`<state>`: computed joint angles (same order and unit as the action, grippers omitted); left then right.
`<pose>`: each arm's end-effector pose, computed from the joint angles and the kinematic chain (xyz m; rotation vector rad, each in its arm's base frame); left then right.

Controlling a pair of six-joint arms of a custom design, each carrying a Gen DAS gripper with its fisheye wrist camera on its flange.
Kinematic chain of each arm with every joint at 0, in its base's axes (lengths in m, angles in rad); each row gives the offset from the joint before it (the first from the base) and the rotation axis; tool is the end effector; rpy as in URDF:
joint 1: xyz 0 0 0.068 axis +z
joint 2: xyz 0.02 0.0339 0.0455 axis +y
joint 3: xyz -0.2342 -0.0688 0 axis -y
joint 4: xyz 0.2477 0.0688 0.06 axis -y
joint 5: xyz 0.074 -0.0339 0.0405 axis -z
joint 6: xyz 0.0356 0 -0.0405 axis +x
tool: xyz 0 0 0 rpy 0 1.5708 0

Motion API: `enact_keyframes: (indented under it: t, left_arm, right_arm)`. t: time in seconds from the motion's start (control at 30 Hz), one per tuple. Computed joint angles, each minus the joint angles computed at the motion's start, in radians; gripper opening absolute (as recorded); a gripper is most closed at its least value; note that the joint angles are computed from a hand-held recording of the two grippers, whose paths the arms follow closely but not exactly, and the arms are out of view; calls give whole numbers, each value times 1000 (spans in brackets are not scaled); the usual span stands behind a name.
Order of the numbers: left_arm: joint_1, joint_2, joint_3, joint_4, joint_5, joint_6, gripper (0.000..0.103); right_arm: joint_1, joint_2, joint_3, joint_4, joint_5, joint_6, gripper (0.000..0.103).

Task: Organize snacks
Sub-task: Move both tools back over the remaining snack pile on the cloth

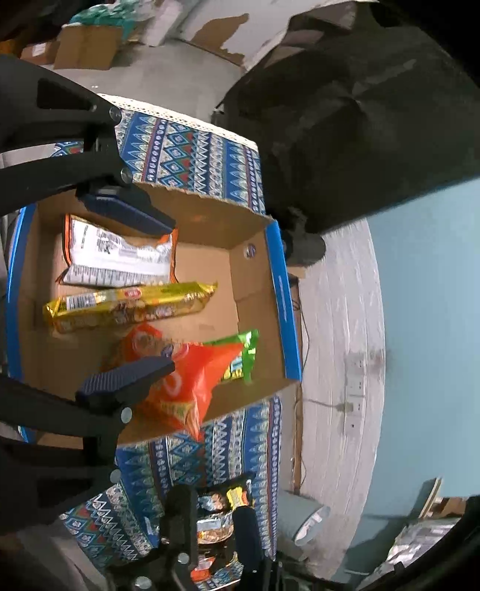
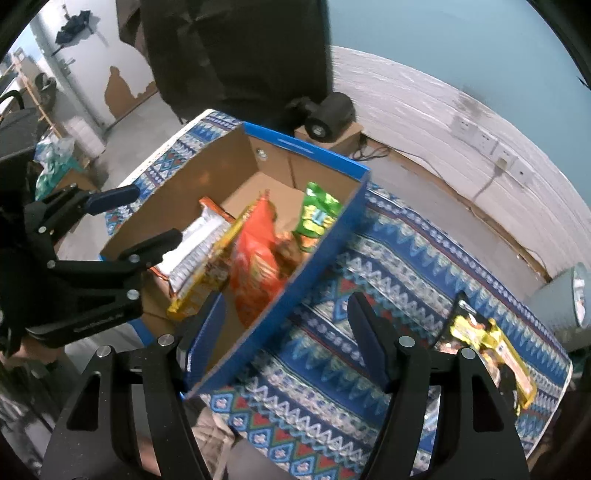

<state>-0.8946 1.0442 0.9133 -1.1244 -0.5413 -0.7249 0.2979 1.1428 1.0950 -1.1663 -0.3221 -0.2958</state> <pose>0.1320 -0.1353 0.2438 0.1032 2.5320 0.1928 0.1981 0.0726 0.2737 -0.8822 2.6086 0.4477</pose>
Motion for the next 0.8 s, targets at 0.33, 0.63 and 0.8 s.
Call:
enact_keyframes:
  t: [0.33, 0.63, 0.8]
  left_arm:
    - [-97, 159, 113, 32, 48, -26, 71]
    - [-189, 364, 275, 45, 53, -23, 73]
    - [-222, 469, 368, 45, 61, -10, 73]
  right_arm:
    - [-296, -66, -25, -95, -45, -241, 74]
    - [-625, -2, -27, -142, -95, -492, 74]
    - [-810, 63, -5, -154, -108, -632, 74]
